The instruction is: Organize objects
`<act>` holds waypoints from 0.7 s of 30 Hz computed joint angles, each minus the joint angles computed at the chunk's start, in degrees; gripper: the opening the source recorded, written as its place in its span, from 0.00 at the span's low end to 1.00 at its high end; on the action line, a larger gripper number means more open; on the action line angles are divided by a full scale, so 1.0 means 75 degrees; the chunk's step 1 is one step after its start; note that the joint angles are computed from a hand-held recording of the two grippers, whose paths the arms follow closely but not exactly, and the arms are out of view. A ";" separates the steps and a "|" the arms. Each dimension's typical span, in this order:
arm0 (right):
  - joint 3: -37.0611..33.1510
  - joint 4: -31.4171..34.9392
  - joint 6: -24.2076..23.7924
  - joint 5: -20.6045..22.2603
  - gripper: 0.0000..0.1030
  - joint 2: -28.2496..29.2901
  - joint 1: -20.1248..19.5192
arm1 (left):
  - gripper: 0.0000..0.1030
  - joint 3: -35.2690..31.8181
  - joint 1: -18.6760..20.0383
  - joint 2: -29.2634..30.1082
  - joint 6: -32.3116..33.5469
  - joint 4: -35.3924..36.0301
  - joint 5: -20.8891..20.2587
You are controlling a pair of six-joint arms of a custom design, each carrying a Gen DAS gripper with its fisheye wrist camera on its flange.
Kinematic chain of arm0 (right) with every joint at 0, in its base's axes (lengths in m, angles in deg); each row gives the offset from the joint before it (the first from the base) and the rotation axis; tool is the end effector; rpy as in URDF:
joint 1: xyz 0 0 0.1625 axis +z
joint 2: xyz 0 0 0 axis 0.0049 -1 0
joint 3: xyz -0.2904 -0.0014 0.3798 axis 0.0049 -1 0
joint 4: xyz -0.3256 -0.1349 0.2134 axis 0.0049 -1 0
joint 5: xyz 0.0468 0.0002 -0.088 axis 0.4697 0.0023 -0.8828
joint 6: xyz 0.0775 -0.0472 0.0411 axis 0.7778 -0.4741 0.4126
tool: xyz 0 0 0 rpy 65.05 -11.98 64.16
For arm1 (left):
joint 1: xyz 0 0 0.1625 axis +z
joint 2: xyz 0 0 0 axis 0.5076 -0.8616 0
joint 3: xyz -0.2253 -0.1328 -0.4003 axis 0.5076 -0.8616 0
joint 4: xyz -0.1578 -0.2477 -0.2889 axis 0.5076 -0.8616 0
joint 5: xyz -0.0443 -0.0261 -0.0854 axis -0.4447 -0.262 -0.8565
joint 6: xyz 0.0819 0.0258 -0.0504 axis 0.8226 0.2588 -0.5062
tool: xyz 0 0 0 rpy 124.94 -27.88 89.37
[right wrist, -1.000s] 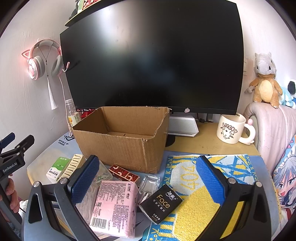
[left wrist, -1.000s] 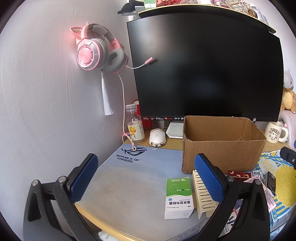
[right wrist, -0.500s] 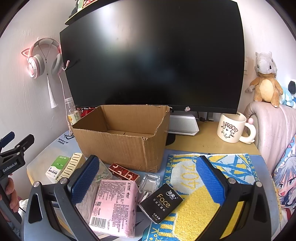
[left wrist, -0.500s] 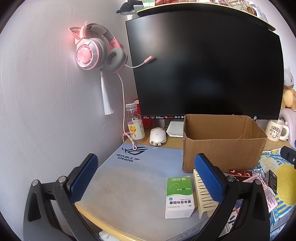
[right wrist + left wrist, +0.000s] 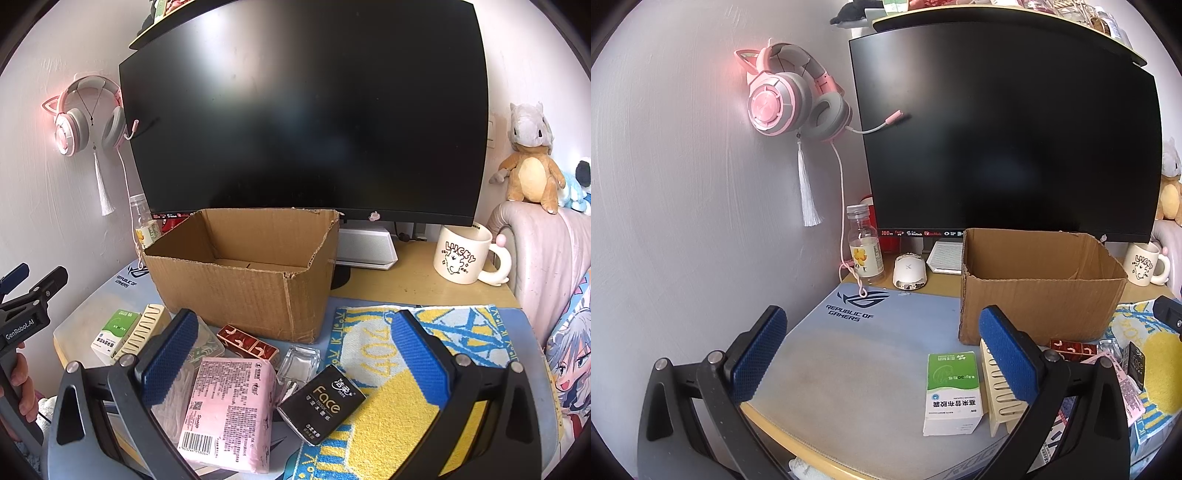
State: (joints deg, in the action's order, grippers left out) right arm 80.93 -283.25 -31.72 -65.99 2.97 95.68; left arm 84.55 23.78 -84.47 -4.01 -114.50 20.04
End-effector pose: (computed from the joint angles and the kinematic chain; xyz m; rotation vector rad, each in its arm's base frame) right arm 0.1398 -0.6387 0.3116 0.1050 -1.9075 1.3885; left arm -0.3236 -0.7669 0.1289 1.0806 2.0988 -1.2297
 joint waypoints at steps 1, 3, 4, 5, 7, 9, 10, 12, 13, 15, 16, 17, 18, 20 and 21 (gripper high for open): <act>-0.0002 0.0009 0.0000 0.0002 1.00 -0.0003 0.0001 | 1.00 0.0006 -0.0001 -0.0001 0.0012 -0.0010 -0.0004; -0.0009 -0.0003 -0.0009 -0.0007 1.00 0.0004 0.0002 | 1.00 0.0015 -0.0009 0.0006 0.0041 -0.0036 0.0006; -0.0004 0.0013 -0.0004 0.0003 1.00 -0.0004 0.0001 | 1.00 0.0020 -0.0012 0.0006 0.0048 -0.0043 0.0011; 0.0001 0.0027 0.0001 0.0011 1.00 -0.0013 -0.0001 | 1.00 0.0022 -0.0014 0.0007 0.0052 -0.0048 0.0012; -0.0001 0.0028 0.0001 0.0006 1.00 -0.0011 0.0000 | 1.00 0.0023 -0.0018 0.0004 0.0048 -0.0058 0.0010; 0.0002 0.0037 0.0003 0.0013 1.00 -0.0016 -0.0001 | 1.00 0.0031 -0.0017 -0.0002 0.0036 -0.0068 -0.0002; 0.0005 0.0044 0.0009 0.0012 1.00 -0.0017 -0.0001 | 1.00 0.0029 -0.0016 -0.0002 0.0026 -0.0070 -0.0005; 0.0005 0.0046 0.0006 0.0020 1.00 -0.0017 -0.0002 | 1.00 0.0023 -0.0010 -0.0007 0.0000 -0.0051 -0.0016; 0.0008 0.0045 0.0005 0.0022 1.00 -0.0020 -0.0003 | 1.00 0.0027 -0.0008 -0.0012 -0.0018 -0.0039 -0.0027; 0.0006 0.0043 0.0004 0.0023 1.00 -0.0020 -0.0002 | 1.00 0.0020 -0.0003 -0.0019 -0.0054 -0.0004 -0.0038; 0.0005 0.0054 0.0009 0.0024 1.00 -0.0021 -0.0002 | 1.00 0.0016 -0.0001 -0.0022 -0.0071 0.0031 -0.0045; 0.0007 0.0066 0.0019 0.0027 1.00 -0.0022 -0.0003 | 1.00 0.0012 0.0001 -0.0025 -0.0093 0.0090 -0.0049; 0.0006 0.0076 0.0019 0.0023 1.00 -0.0027 -0.0001 | 1.00 0.0000 0.0007 -0.0032 -0.0123 0.0222 -0.0065; 0.0022 0.0126 0.0067 -0.0009 1.00 -0.0011 -0.0008 | 1.00 -0.0057 0.0014 -0.0026 -0.0180 0.0584 -0.0052; 0.0017 0.0199 0.0103 -0.0065 1.00 -0.0002 -0.0008 | 1.00 -0.0094 0.0005 0.0006 -0.0164 0.0677 0.0010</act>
